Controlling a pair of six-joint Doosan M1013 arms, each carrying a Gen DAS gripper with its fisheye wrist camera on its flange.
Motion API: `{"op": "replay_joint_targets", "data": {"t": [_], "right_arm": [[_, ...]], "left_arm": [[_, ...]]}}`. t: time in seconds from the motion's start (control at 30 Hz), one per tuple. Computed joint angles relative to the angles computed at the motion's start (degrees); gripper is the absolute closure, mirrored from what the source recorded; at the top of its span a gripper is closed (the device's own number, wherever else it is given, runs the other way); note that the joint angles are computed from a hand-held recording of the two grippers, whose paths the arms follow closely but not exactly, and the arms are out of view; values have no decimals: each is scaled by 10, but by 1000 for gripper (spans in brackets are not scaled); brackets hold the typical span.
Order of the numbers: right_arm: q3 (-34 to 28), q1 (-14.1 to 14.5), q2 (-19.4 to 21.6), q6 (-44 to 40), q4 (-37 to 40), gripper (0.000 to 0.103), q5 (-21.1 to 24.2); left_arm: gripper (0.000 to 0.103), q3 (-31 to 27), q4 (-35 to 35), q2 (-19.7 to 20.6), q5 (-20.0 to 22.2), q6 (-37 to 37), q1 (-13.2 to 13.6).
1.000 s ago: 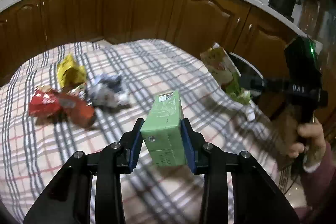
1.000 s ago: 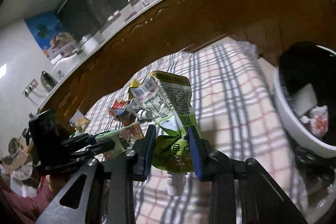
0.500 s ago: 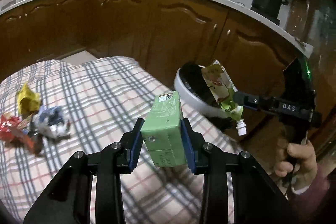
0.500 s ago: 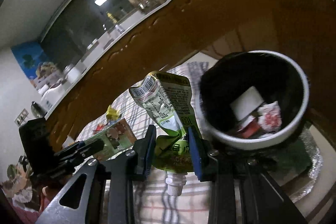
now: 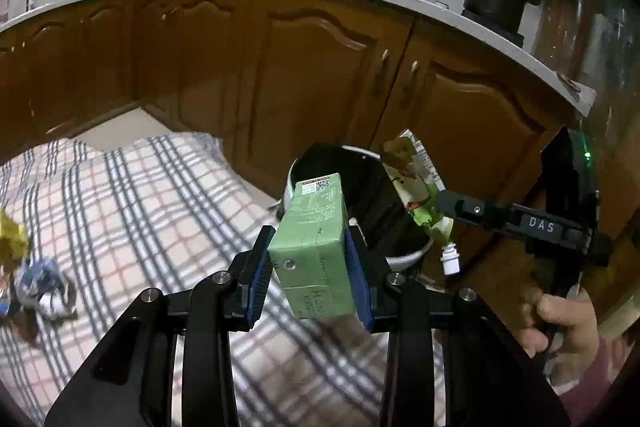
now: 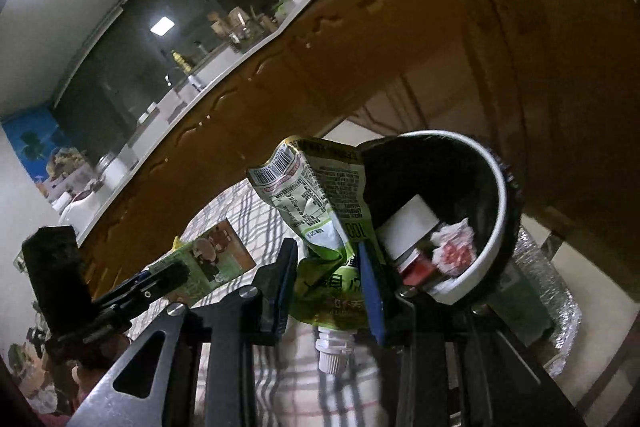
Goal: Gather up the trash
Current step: 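Carry the juice box and pouch over the bin and open both tools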
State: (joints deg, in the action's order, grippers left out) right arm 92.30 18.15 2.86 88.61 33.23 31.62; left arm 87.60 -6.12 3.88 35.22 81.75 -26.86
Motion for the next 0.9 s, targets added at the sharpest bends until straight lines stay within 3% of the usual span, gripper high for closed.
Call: {"op": "replay_joint_targets", "data": {"t": [0.43, 0.77, 0.9], "right_arm": [[-41, -21, 33, 61, -50, 71, 44], [-60, -27, 54, 77, -62, 71, 70], [-64, -30, 59, 88, -64, 65, 75]], "left_arm": [[70, -74, 27, 63, 35, -9, -18], [70, -94, 41, 89, 52, -23, -20], [68, -106, 26, 98, 68, -15, -19]]}}
